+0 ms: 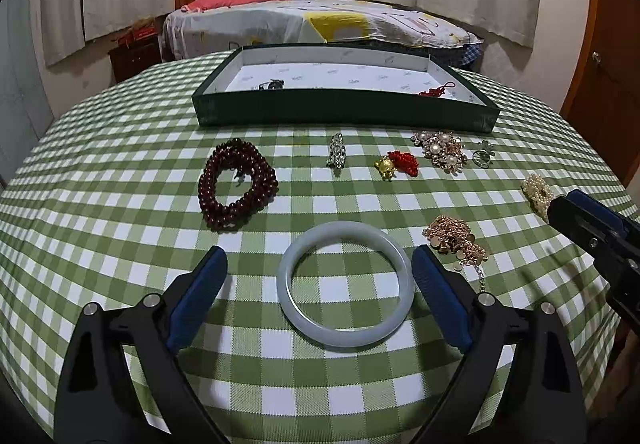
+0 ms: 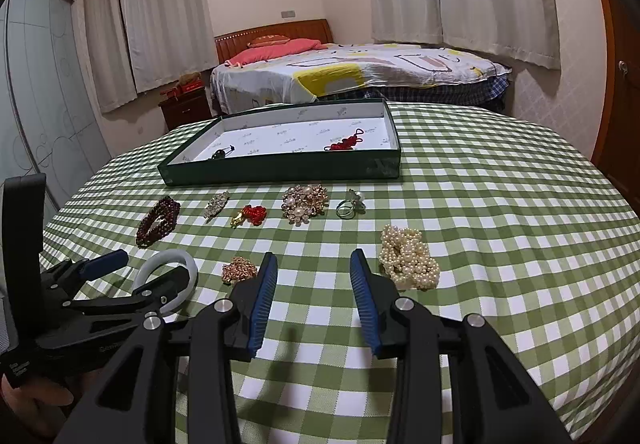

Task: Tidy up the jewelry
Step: 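Move the left gripper to the pale jade bangle and close on it, then lift the jade bangle with the left gripper while the right gripper grasps a gold chain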

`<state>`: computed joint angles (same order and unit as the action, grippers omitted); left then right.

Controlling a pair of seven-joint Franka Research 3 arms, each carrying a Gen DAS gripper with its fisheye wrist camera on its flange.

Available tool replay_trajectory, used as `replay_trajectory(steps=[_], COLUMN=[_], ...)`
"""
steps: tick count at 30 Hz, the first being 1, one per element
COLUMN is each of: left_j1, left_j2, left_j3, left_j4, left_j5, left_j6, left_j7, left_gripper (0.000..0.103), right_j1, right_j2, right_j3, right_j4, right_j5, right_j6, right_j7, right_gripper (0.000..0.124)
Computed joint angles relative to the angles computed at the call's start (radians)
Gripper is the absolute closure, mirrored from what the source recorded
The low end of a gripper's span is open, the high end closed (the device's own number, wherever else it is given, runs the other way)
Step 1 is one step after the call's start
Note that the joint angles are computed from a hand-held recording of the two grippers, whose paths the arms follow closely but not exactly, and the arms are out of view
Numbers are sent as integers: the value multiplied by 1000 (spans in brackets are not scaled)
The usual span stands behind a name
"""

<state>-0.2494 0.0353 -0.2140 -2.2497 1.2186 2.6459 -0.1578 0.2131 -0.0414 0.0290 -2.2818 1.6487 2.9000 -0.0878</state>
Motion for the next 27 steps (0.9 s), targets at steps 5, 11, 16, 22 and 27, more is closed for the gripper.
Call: replay_trajectory(steps=[5, 11, 16, 22, 27], left_j1=[6, -2, -12, -13, -4], left_j2=[5, 23, 32, 23, 8], left_j3=[5, 4, 4, 6, 10], left_j4=[-3, 14, 24, 16, -1], left_j5=[6, -19, -30, -6, -8], left_j6=[25, 4, -7, 18, 44], left_j7=[-17, 24, 65, 77, 75], left_gripper=[10, 10, 11, 34, 34], right_j1=[1, 1, 1, 3, 5], right_j2=[1, 4, 4, 10, 13], right_j3=[1, 2, 1, 3, 5], right_j4=[1, 1, 1, 3, 2], right_j5=[-5, -7, -8, -10, -12], right_j6=[1, 1, 2, 4, 5], right_j7=[6, 8, 9, 11, 8], right_gripper=[86, 85, 86, 86, 86])
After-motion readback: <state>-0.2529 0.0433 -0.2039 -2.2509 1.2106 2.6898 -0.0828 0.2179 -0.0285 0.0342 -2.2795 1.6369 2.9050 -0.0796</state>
